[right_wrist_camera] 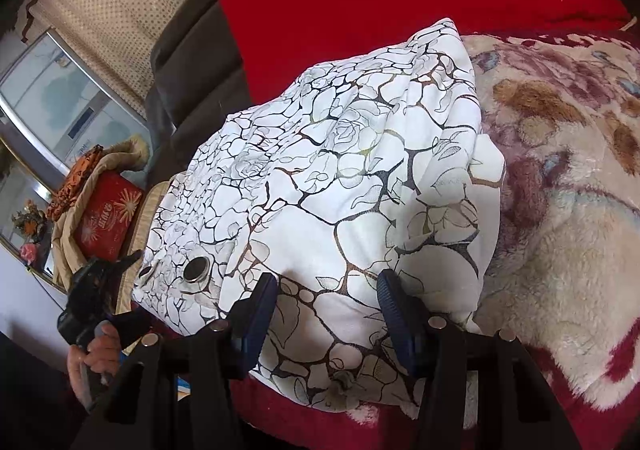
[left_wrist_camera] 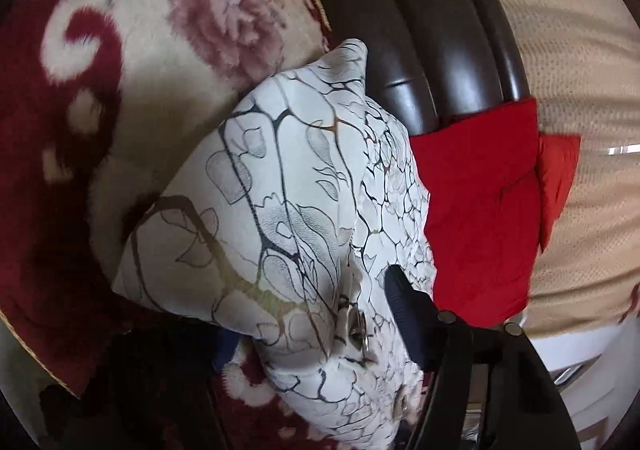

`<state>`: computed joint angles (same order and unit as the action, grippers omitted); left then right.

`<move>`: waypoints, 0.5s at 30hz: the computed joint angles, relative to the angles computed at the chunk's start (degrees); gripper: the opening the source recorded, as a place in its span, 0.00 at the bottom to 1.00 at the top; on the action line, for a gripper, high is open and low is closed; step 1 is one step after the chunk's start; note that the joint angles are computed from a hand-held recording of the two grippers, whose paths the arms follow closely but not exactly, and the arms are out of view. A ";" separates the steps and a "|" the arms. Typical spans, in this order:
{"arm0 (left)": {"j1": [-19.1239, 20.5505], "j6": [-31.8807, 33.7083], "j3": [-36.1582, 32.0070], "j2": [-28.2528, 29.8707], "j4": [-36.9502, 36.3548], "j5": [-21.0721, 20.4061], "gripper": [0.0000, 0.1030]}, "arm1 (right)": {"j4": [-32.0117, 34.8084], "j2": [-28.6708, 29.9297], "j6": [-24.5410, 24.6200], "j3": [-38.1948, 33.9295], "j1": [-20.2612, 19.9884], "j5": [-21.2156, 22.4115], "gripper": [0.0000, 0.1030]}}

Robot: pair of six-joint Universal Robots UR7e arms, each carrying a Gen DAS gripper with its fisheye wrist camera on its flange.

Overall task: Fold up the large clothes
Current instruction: 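Grasp the folded coat edge with the left gripper and lift it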

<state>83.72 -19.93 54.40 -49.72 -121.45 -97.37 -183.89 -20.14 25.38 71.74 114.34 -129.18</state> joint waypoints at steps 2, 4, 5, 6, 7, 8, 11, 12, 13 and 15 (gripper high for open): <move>0.79 -3.37 -0.05 0.02 -0.65 -2.53 0.85 | -0.17 0.00 -0.23 0.11 0.03 0.01 0.56; 0.91 -6.16 -0.79 0.50 -0.48 -2.59 0.85 | -0.58 -0.02 -0.50 0.27 -0.04 0.20 0.56; 0.71 -6.69 -1.10 0.67 -0.50 -2.29 0.85 | -0.69 -0.01 -0.50 0.29 -0.04 0.20 0.56; 0.14 -6.58 -1.42 0.72 -0.24 -0.69 0.85 | -0.69 0.05 -0.56 0.22 -0.02 0.08 0.56; -0.54 -6.18 -1.79 0.77 0.31 1.20 0.78 | -0.67 0.10 -0.63 0.14 0.01 -0.02 0.56; -1.27 -5.50 -2.04 0.81 0.71 3.08 0.68 | -0.69 0.12 -0.71 0.12 0.02 -0.06 0.56; -2.91 -2.00 -1.65 0.35 1.74 9.17 0.44 | -0.84 0.02 -0.74 0.28 -0.06 0.23 0.56; -2.79 -1.38 -1.44 0.35 1.53 9.05 0.44 | -0.92 -0.01 -0.72 0.37 -0.06 0.26 0.56; -2.46 -1.31 -1.90 0.76 1.79 8.30 0.44 | -0.93 0.01 -0.69 0.37 -0.02 0.20 0.56; -1.02 -2.77 -2.32 0.89 2.60 5.12 0.47 | -0.73 0.09 -0.69 0.22 0.05 0.00 0.56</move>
<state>82.70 -22.70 52.08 -48.83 -118.85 -92.25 -184.62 -20.05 24.69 71.96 114.39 -129.18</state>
